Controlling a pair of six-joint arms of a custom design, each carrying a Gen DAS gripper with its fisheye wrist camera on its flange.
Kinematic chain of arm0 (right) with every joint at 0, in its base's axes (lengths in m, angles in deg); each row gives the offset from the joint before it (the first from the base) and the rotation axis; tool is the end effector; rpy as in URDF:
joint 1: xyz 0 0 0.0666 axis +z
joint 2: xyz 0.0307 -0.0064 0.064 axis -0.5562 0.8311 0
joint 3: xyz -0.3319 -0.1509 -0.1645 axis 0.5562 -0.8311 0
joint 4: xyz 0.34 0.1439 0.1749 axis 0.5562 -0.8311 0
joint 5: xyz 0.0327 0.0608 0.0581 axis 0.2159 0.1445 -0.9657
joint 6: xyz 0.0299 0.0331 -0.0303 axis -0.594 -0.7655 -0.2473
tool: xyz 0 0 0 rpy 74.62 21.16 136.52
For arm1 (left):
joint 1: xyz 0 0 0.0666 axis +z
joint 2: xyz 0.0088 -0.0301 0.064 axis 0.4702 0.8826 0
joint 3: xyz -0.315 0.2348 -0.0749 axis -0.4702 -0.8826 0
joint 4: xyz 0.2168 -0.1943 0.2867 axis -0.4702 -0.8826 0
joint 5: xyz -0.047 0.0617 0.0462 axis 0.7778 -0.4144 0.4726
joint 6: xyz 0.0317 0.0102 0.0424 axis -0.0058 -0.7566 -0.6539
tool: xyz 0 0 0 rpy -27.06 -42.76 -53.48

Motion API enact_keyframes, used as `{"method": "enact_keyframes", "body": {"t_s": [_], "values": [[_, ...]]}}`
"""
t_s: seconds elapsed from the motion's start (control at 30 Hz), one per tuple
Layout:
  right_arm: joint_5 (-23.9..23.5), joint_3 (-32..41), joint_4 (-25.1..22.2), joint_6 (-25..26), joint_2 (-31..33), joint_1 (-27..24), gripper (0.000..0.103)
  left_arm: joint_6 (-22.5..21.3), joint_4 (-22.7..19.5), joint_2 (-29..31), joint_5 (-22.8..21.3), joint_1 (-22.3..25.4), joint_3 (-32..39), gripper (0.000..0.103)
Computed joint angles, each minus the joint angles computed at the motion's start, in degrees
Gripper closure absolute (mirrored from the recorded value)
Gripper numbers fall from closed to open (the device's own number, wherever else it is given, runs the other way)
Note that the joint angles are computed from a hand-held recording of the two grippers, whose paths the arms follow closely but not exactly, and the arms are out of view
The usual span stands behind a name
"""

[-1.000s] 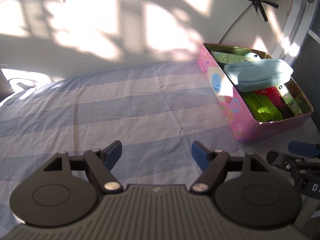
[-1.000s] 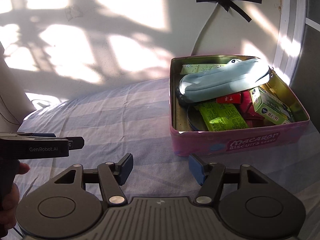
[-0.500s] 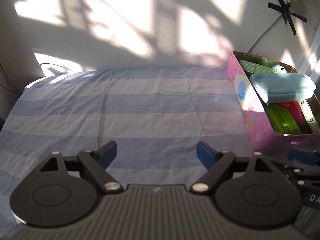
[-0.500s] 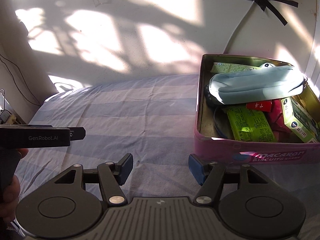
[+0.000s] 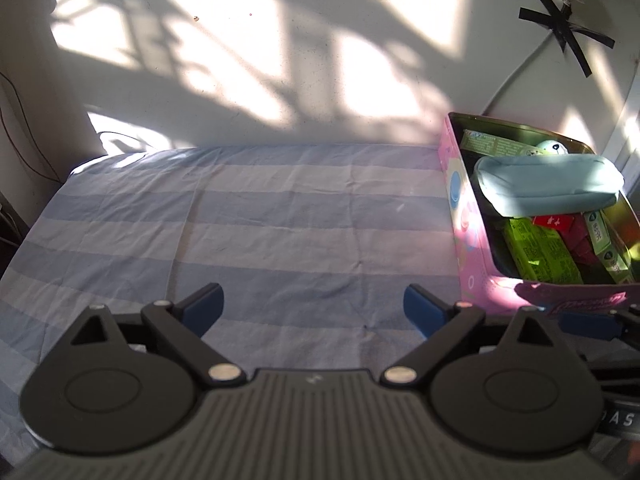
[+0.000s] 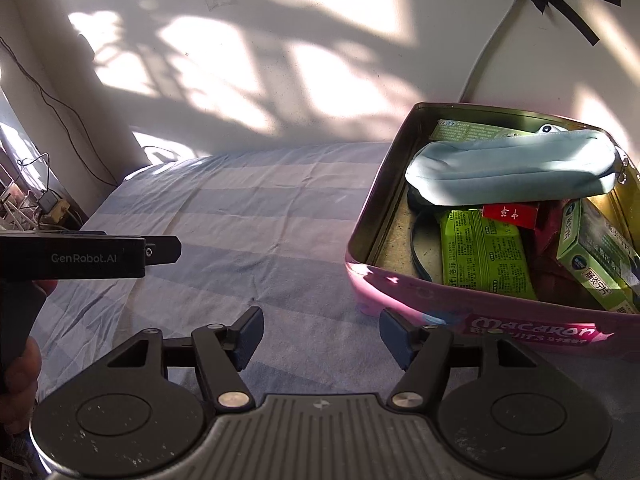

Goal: Organize objects

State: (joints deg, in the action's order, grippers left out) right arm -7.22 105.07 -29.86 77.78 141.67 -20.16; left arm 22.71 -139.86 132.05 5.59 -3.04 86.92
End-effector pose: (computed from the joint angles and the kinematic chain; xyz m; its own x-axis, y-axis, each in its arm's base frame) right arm 0.6415 0.1707 0.3238 -0.7162 -0.2541 -0.6500 -0.5338 0.7994 0.2756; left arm 0.5839 -0.3279 0.3767 -0.6868 -0.2818 -0.6700 -0.4400 0.8949 0.0746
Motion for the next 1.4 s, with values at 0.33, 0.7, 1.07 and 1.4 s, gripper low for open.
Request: {"method": "enact_keyframes", "body": {"t_s": [0.33,0.7,1.07,1.4], "values": [[3.25,-6.67,7.92,-6.41,-4.83,-2.44,0.033,-8.83,6.03,1.23,3.02,-1.03,4.03,0.0],[13.08,-14.1,13.87,-17.68,-10.29,1.04,0.032,-19.87,13.43,-4.31,4.27,-0.23,-3.38,0.0],[22.67,-16.51,14.35,-23.11,-12.25,8.57,0.032,-26.42,21.06,-12.63,9.73,3.51,-16.26,0.0],[28.38,-13.39,11.01,-23.98,-11.13,11.48,0.03,-28.51,25.42,-14.95,13.29,5.79,-21.17,0.0]]}}
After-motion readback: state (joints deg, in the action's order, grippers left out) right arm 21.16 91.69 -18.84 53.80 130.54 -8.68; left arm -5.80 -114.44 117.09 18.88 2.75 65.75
